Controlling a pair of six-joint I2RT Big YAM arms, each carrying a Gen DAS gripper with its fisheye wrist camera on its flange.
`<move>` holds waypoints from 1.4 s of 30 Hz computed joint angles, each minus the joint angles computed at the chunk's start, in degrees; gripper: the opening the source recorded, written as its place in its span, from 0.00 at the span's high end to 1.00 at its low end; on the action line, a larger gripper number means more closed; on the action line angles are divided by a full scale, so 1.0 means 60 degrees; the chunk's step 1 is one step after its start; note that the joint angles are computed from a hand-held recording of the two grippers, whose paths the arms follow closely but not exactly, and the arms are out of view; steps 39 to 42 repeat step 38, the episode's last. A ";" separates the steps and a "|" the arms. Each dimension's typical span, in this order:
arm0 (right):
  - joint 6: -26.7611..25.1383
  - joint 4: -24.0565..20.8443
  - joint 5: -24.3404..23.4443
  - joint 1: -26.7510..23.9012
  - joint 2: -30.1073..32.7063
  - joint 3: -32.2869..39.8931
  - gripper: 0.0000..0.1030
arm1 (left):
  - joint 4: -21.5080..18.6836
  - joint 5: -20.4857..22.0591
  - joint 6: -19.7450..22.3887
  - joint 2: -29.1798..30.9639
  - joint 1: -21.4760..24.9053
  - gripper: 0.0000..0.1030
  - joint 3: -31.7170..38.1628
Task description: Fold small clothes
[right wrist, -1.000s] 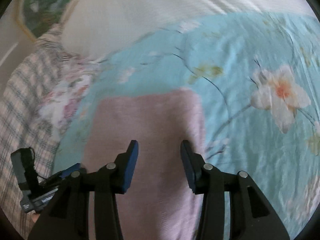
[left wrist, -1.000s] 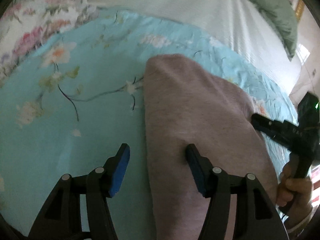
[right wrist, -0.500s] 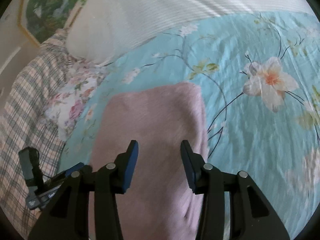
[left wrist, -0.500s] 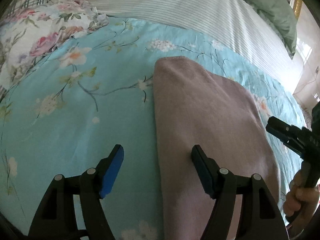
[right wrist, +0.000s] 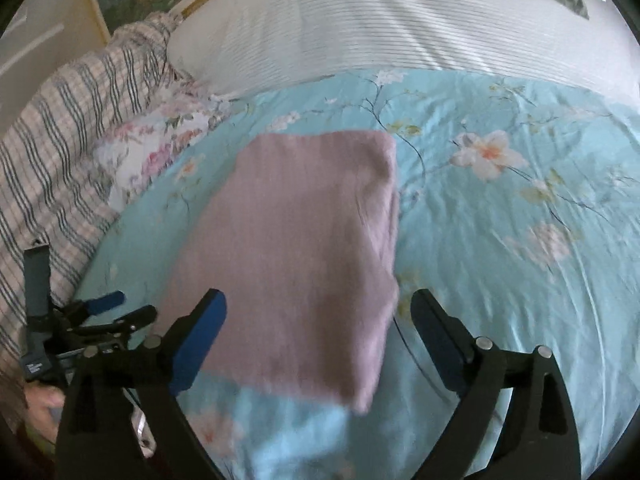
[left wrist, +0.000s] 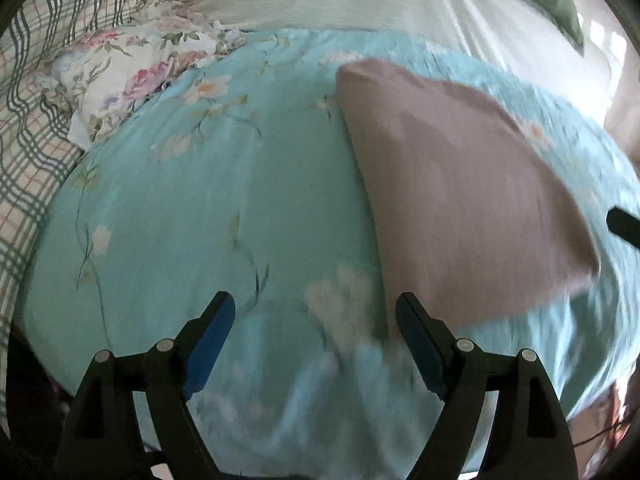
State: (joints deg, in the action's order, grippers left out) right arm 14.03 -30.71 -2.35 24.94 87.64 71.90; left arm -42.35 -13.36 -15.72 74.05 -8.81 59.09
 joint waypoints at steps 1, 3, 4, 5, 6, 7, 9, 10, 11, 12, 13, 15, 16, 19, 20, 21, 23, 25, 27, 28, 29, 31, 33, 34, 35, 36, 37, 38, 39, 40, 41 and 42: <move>-0.0007 -0.0055 0.0054 0.0053 -0.0098 -0.0131 0.08 | -0.0047 -0.0079 0.0018 -0.0138 -0.0070 0.19 -0.0169; -0.0097 -0.0174 0.0249 0.0210 -0.0326 -0.0430 0.08 | -0.0234 -0.0094 -0.0014 -0.0398 -0.0216 0.19 -0.0466; -0.0152 -0.0227 0.0333 0.0278 -0.0414 -0.0546 0.08 | -0.0270 -0.0005 -0.0037 -0.0491 -0.0239 0.19 -0.0566; -0.0193 -0.0273 0.0382 0.0323 -0.0473 -0.0627 0.07 | -0.0269 0.0014 -0.0149 -0.0634 -0.0286 0.19 -0.0710; -0.0222 -0.0310 0.0395 0.0372 -0.0549 -0.0735 0.07 | -0.0229 0.0022 -0.0279 -0.0740 -0.0324 0.19 -0.0816; -0.0228 -0.0355 0.0359 0.0415 -0.0642 -0.0852 0.07 | -0.0166 0.0055 -0.0390 -0.0821 -0.0335 0.19 -0.0892; -0.0246 -0.0372 0.0337 0.0463 -0.0765 -0.1017 0.07 | 0.0036 0.0013 -0.0538 -0.1000 -0.0337 0.19 -0.1049; -0.0243 -0.0389 0.0411 0.0504 -0.0839 -0.1108 0.07 | 0.0224 -0.0139 -0.0605 -0.1125 -0.0370 0.19 -0.1165; -0.0230 -0.0395 0.0498 0.0548 -0.0892 -0.1168 0.07 | 0.0239 -0.0258 -0.0611 -0.1153 -0.0382 0.19 -0.1171; -0.0242 -0.0405 0.0540 0.0554 -0.0938 -0.1219 0.07 | 0.0101 -0.0289 -0.0545 -0.1121 -0.0394 0.19 -0.1103; -0.0216 -0.0398 0.0576 0.0582 -0.0963 -0.1262 0.07 | -0.0095 -0.0245 -0.0361 -0.1051 -0.0387 0.19 -0.0992; -0.0225 -0.0457 0.0636 0.0585 -0.0993 -0.1291 0.07 | -0.0413 -0.0438 -0.0175 -0.0935 -0.0443 0.19 -0.0796; -0.0238 -0.0465 0.0656 0.0588 -0.1006 -0.1312 0.07 | -0.0466 -0.0566 -0.0163 -0.0930 -0.0463 0.19 -0.0755; -0.0333 -0.0529 0.0725 0.0616 -0.1032 -0.1305 0.06 | -0.0639 -0.0999 -0.0053 -0.0918 -0.0495 0.19 -0.0613; -0.0343 -0.0512 0.0746 0.0633 -0.1063 -0.1314 0.06 | -0.0609 -0.1012 -0.0029 -0.0991 -0.0490 0.19 -0.0621; -0.0355 -0.0488 0.0758 0.0652 -0.1092 -0.1323 0.06 | -0.0581 -0.1003 -0.0008 -0.1069 -0.0478 0.19 -0.0626; -0.0404 -0.0451 0.0719 0.0637 -0.1104 -0.1312 0.05 | -0.0594 -0.1034 -0.0045 -0.1213 -0.0477 0.19 -0.0617; -0.0438 -0.0447 0.0658 0.0635 -0.1126 -0.1291 0.05 | -0.0537 -0.1276 0.0074 -0.1286 -0.0463 0.18 -0.0556; -0.0455 -0.0467 0.0633 0.0652 -0.1114 -0.1235 0.04 | -0.0720 -0.1508 0.0225 -0.1242 -0.0526 0.18 -0.0379; -0.0480 -0.0451 0.0601 0.0647 -0.1118 -0.1228 0.04 | -0.0806 -0.1531 0.0298 -0.1195 -0.0518 0.18 -0.0274; -0.0521 -0.0456 0.0556 0.0634 -0.1106 -0.1189 0.04 | -0.0824 -0.1531 0.0324 -0.1192 -0.0523 0.18 -0.0210; -0.0585 -0.0450 0.0526 0.0632 -0.1092 -0.1113 0.04 | -0.0714 -0.1462 0.0312 -0.1271 -0.0539 0.18 -0.0180; -0.0617 -0.0391 0.0474 0.0648 -0.1109 -0.1057 0.04 | -0.0641 -0.1322 0.0332 -0.1259 -0.0542 0.15 -0.0094; -0.0634 -0.0371 0.0445 0.0650 -0.1110 -0.1030 0.04 | -0.0574 -0.1271 0.0395 -0.1244 -0.0543 0.09 -0.0070; -0.0668 -0.0362 0.0428 0.0656 -0.1101 -0.0990 0.04 | -0.0519 -0.1270 0.0444 -0.1210 -0.0555 0.05 -0.0030; -0.0738 -0.0365 0.0404 0.0652 -0.1078 -0.0943 0.04 | -0.0511 -0.1360 0.0417 -0.1187 -0.0630 0.00 -0.0006; -0.0762 -0.0367 0.0428 0.0676 -0.1063 -0.0917 0.04 | -0.0469 -0.1409 0.0458 -0.1167 -0.0673 0.00 0.0025; -0.0821 -0.0379 0.0454 0.0688 -0.1033 -0.0867 0.04 | -0.0454 -0.1425 0.0449 -0.1143 -0.0717 0.00 0.0070; -0.0821 -0.0379 0.0454 0.0688 -0.1033 -0.0867 0.04 | -0.0454 -0.1425 0.0449 -0.1143 -0.0717 0.00 0.0070; -0.0821 -0.0379 0.0454 0.0688 -0.1033 -0.0867 0.04 | -0.0454 -0.1425 0.0449 -0.1143 -0.0717 0.00 0.0070; -0.0821 -0.0379 0.0454 0.0688 -0.1033 -0.0867 0.04 | -0.0454 -0.1425 0.0449 -0.1143 -0.0717 0.00 0.0070; -0.0821 -0.0379 0.0454 0.0688 -0.1033 -0.0867 0.04 | -0.0454 -0.1425 0.0449 -0.1143 -0.0717 0.00 0.0070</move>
